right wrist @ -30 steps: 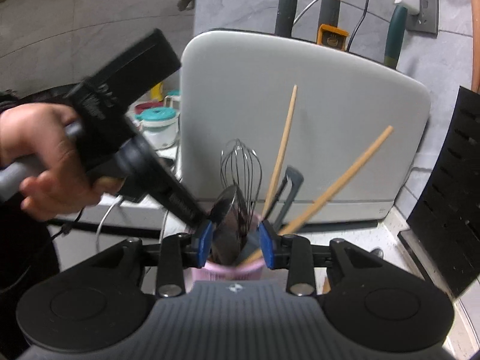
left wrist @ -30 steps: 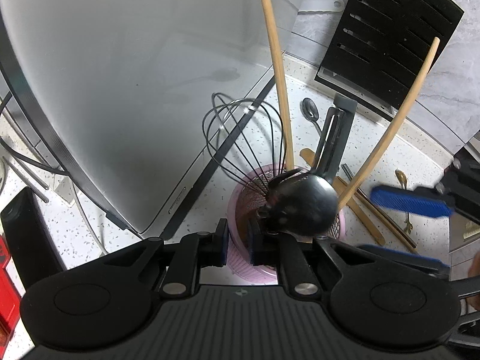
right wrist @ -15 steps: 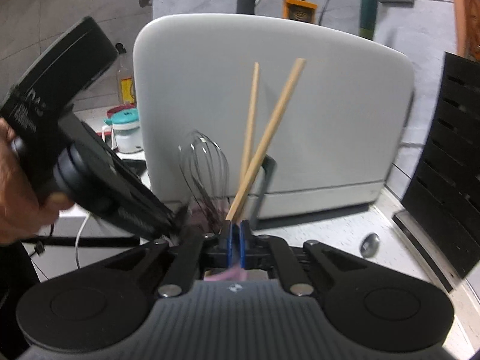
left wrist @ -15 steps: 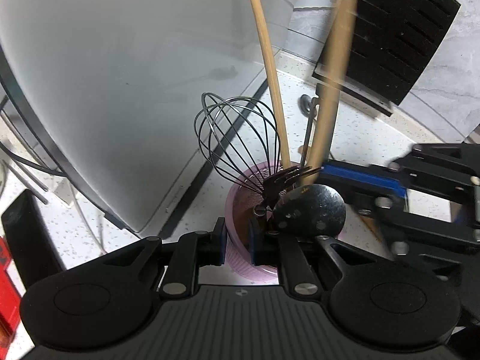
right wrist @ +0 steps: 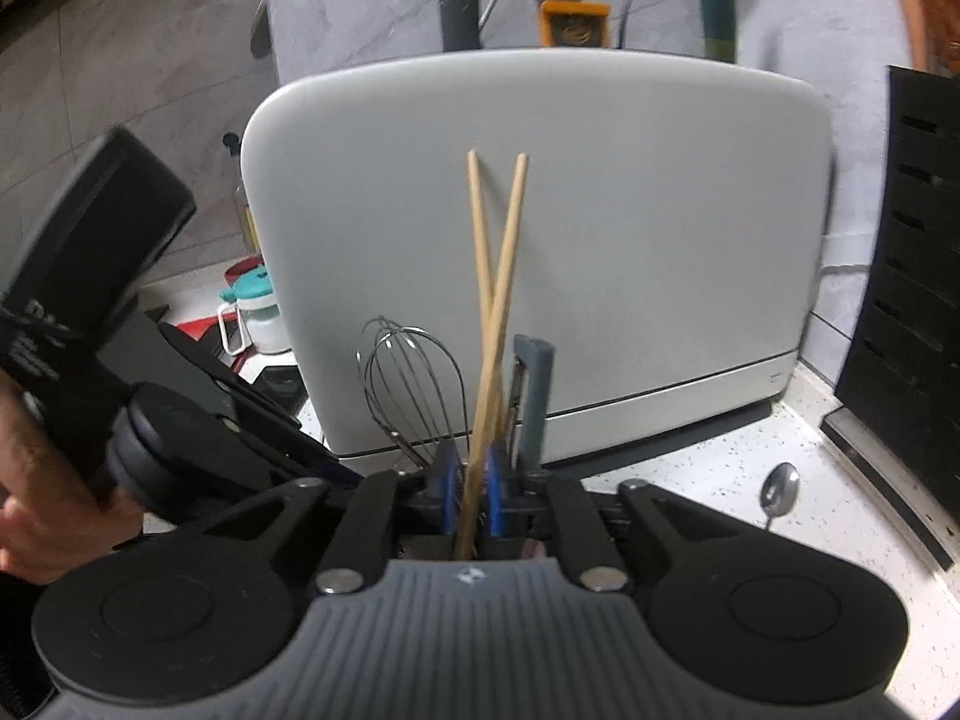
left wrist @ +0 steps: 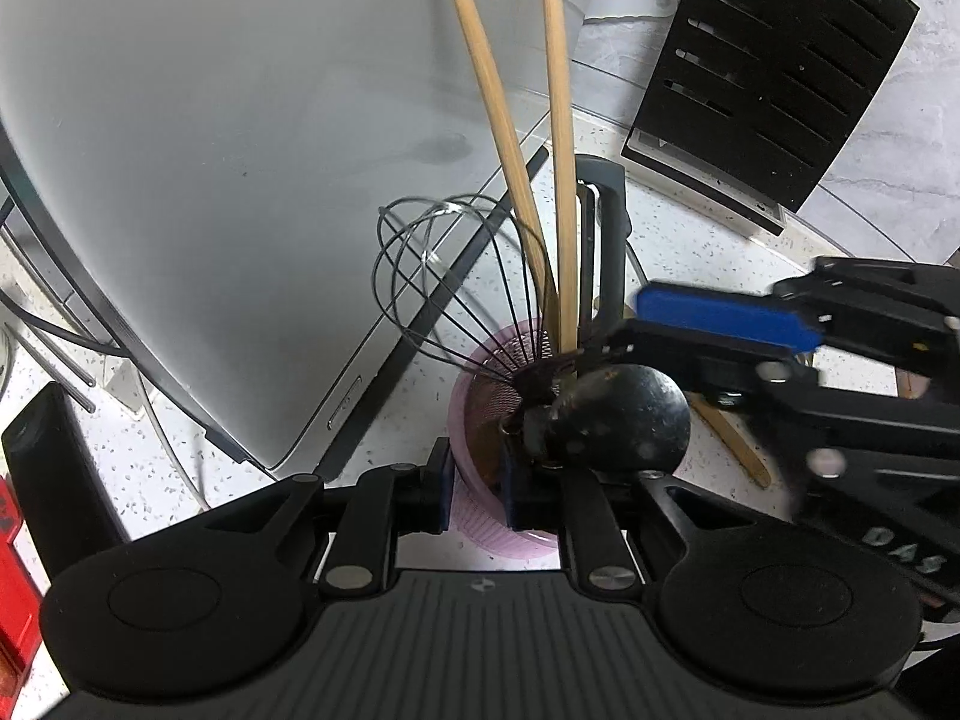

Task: Organize utensils
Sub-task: 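Open the right gripper and release the grey utensil in the cup, then move the right gripper to the gold spoon on the counter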

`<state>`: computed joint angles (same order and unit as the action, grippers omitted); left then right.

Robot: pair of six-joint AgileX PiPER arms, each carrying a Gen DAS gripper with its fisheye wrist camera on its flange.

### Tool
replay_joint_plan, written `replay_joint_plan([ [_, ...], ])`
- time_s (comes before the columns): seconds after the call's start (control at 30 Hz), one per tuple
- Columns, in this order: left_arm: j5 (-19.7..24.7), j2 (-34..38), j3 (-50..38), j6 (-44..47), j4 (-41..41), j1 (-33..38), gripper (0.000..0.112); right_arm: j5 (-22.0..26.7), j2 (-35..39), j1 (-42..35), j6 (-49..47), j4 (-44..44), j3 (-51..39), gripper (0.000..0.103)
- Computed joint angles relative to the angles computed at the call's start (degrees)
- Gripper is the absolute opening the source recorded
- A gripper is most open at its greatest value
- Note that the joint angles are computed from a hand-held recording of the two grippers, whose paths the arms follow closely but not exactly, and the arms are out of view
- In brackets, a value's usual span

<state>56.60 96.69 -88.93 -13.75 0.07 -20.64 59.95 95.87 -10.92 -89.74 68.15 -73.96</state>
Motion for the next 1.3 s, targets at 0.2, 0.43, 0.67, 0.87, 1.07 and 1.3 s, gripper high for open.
replay_joint_plan([
  [0.2,0.33,0.53,-0.67,-1.35,1.52,-0.90,0.017,1.29,0.14,-3.45,0.11,0.01,-0.66,0.014],
  [0.43,-0.53,0.05,0.26,-0.39,0.47,-0.29,0.018,0.53,0.98,-7.31,2.89,-0.49,-2.84,0.021],
  [0.67,-0.75,-0.14,0.53,0.25,0.28,-0.17,0.018,-0.70,3.71,-13.36,6.97,0.15,-7.12,0.027],
  [0.87,-0.56,0.08,0.26,-0.34,0.89,-0.57,0.018,-7.14,7.00,-16.88,13.57,-3.36,-10.03,0.043],
  [1.07,-0.42,0.24,0.05,-0.64,0.98,-0.75,0.018,-11.46,12.66,-18.95,23.32,-12.72,-15.21,0.043],
  [1.3,-0.49,0.18,0.17,-0.22,0.63,-0.49,0.018,2.45,21.40,-21.80,40.29,-19.77,-25.89,0.038],
])
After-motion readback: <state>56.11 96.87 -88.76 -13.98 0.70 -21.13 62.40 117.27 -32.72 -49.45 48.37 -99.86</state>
